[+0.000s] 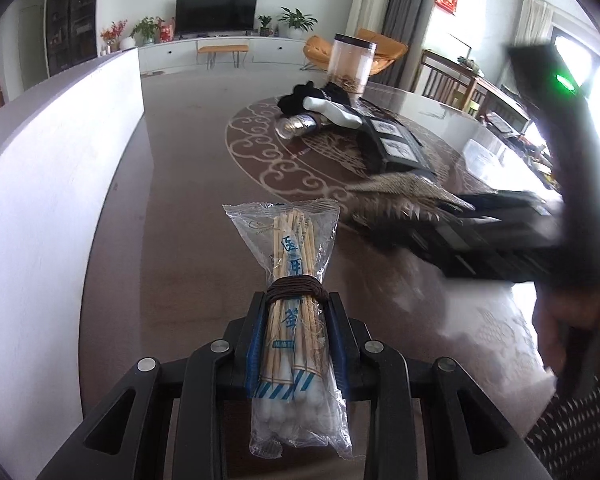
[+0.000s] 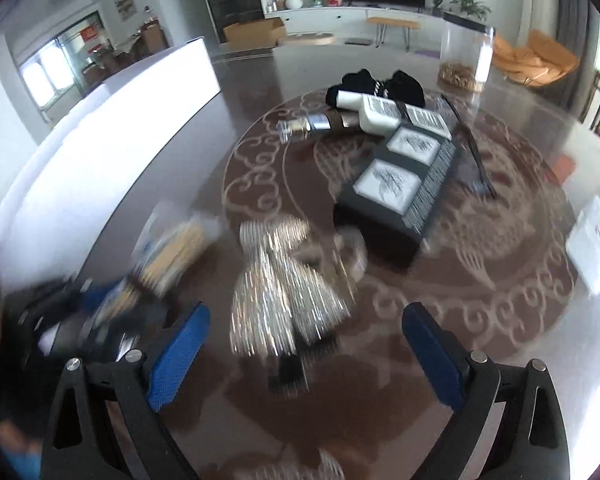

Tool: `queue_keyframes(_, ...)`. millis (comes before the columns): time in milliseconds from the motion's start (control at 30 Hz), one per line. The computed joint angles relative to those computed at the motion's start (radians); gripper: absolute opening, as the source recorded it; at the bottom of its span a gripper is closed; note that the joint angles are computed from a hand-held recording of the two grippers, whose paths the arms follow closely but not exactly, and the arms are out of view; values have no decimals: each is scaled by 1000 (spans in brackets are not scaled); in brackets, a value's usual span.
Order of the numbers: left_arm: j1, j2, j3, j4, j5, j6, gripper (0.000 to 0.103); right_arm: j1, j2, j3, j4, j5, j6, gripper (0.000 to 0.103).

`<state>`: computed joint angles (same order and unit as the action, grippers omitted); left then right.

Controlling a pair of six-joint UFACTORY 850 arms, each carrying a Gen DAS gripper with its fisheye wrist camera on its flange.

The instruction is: Organize objects

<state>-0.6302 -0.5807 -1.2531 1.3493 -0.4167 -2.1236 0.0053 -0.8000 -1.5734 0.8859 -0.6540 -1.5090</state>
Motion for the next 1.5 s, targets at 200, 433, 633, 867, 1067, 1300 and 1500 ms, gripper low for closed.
queue_keyframes(200,-35,115,103,182,19,-223,28,-16,67,63,14,-3,-31,47)
queue_keyframes(433,-81,406,303,251,-137,-343,28,-45,272,197,170,-203,-118,47)
queue_keyframes(633,-56,615,473,-104,-402,-92,28,96,424,319,230,-375,-191,47)
queue_keyframes(867,82,626,550,-433,-340,132,71,264,370,297,53,-292,4,73)
queue_keyframes(1067,3,547,454,-297,-349,19,71,133,362,312,188,-279,-118,93)
queue_keyframes(1300,-80,332,167,-48,-89,42,100,-58,199,226,213,74,-48,97)
queue_keyframes(1500,-84,41,-79,-148,-27,213,103,-185,47,86,91,265,140,97)
